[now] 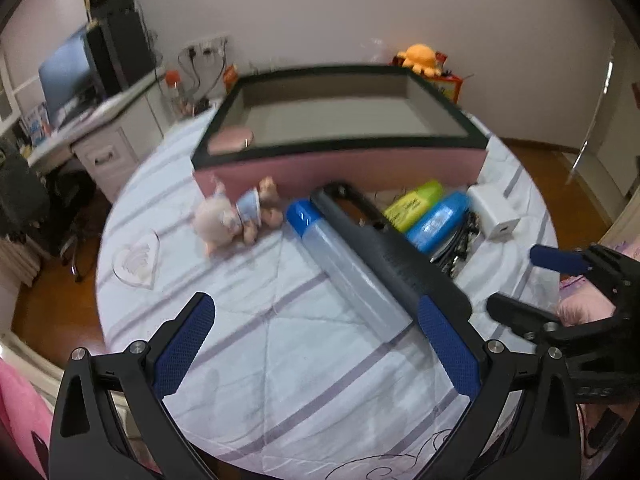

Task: Organize rigid objects
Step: 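Move the left gripper to the clear bottle and close on it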

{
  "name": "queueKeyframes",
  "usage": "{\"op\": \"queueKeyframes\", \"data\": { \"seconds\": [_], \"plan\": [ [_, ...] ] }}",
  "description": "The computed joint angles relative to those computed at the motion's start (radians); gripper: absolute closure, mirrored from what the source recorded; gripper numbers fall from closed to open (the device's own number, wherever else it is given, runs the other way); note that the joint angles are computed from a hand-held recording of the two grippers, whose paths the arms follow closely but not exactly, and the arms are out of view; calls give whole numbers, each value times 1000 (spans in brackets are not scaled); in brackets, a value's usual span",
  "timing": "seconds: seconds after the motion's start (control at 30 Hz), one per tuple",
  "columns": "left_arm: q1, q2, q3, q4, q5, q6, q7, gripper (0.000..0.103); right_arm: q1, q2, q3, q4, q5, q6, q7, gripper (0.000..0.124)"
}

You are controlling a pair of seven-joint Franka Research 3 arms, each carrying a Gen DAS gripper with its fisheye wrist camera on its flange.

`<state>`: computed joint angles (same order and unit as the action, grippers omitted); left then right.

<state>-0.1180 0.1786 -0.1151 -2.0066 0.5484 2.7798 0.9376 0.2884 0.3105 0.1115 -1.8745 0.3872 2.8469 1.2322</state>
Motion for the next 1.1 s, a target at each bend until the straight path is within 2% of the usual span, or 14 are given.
{"op": "queueKeyframes", "data": {
  "seconds": [0.13, 0.23, 0.33, 0.43, 0.53, 0.57, 0.77, 0.97, 1.0, 1.1],
  "plan": [
    [-2, 13, -2, 1, -4, -44, 16, 0, 7, -13, -15, -16, -20, -2, 26, 42],
    [-2, 14, -5, -6, -11, -56, 25, 0, 9, -19, -16, -25, -31, -2, 31, 42],
    [5, 25, -20, -4, -49, -31, 73, 1, 6, -13, -11, -20, -27, -7, 27, 42],
    [-13, 59, -18, 33, -40, -57, 81, 0, 9, -5, -17, -12, -39, -14, 38, 42],
    [-44, 79, 12, 58, 16, -80, 8, 1, 8, -1, -18, -7, -42, -20, 44, 42],
    [-48, 77, 25, 54, 40, -61, -33, 0, 6, -2, -17, -9, -40, -19, 42, 42],
    [-34, 50, 47, 40, 119, -123, -123, 0, 4, 8, -13, 3, -42, -28, 36, 42],
    [12, 44, 27, 23, 88, -58, -109, 1, 4, 30, 0, 34, -21, -23, 14, 42],
    [14, 47, 25, 24, 80, -47, -102, 2, 8, 31, -3, 37, -26, -21, 17, 42],
    [31, 70, 3, 41, 11, -27, -32, 24, 13, 31, -10, 39, -35, -21, 26, 42]
  ]
}}
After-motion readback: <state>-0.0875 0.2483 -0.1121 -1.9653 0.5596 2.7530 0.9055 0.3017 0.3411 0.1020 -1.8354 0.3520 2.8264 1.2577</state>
